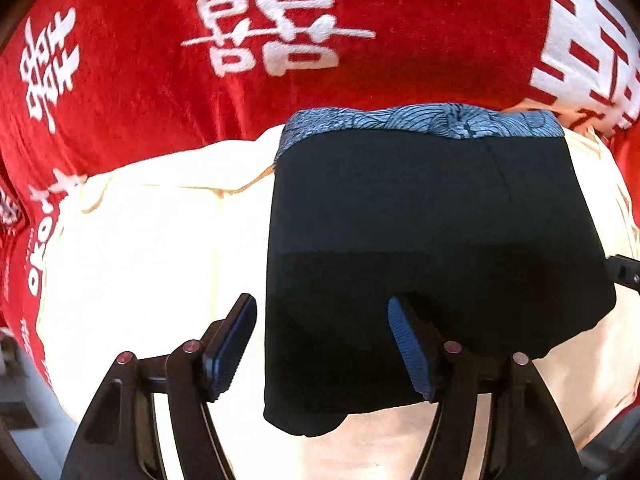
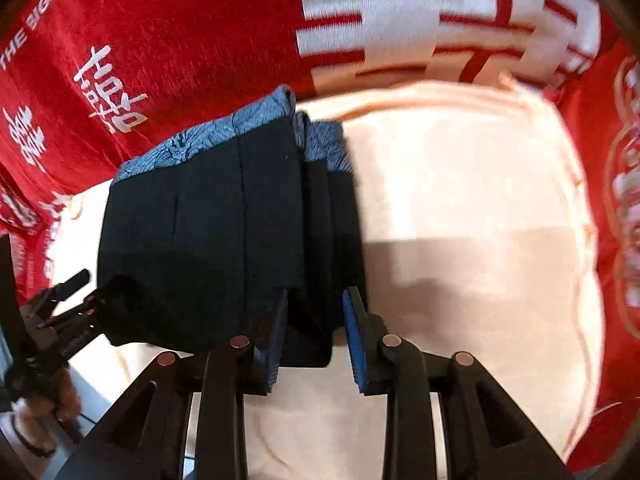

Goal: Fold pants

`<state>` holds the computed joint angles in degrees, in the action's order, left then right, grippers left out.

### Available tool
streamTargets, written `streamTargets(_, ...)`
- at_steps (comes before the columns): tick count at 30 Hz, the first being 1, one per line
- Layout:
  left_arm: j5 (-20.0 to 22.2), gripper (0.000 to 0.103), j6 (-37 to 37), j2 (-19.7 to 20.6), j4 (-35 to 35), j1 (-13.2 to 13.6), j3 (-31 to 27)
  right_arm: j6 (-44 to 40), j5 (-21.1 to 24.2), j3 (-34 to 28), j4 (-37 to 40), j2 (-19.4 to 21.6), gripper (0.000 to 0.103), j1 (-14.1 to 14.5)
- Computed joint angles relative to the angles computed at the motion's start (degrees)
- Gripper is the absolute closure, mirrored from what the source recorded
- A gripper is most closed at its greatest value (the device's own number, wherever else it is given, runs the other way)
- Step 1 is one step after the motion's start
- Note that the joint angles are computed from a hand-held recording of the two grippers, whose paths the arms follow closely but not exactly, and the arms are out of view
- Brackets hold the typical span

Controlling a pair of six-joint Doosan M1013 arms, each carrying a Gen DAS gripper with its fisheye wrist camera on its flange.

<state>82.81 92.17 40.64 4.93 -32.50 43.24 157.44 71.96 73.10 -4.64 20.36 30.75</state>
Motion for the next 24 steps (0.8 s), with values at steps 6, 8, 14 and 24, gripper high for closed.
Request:
streamTargets(6, 0.25, 0.024, -0.49, 0.31, 0.17, 0.31, -1.14, -0.72, 0.8, -2.35, -0.42, 1.38, 0.072, 0.72)
streamTargets(8, 1.59, 0.024, -0.37, 2.04, 0.34, 0.91, -3.96, -1.07, 1.64, -3.16, 0.17, 2.19, 0.072, 0.68)
streamTargets(14, 3.37, 0.024, -1.53, 3.75, -0.5, 1.99, -7.15, -0.34, 0.99, -3.11, 0.12, 2.26, 0.072, 0.48)
streamTargets(24, 7.83, 0.019, -0.73, 7.33, -5.76, 3.73, -10.98, -2.43, -13.75, 2.92, 6.35, -0.85, 0.07, -1.1)
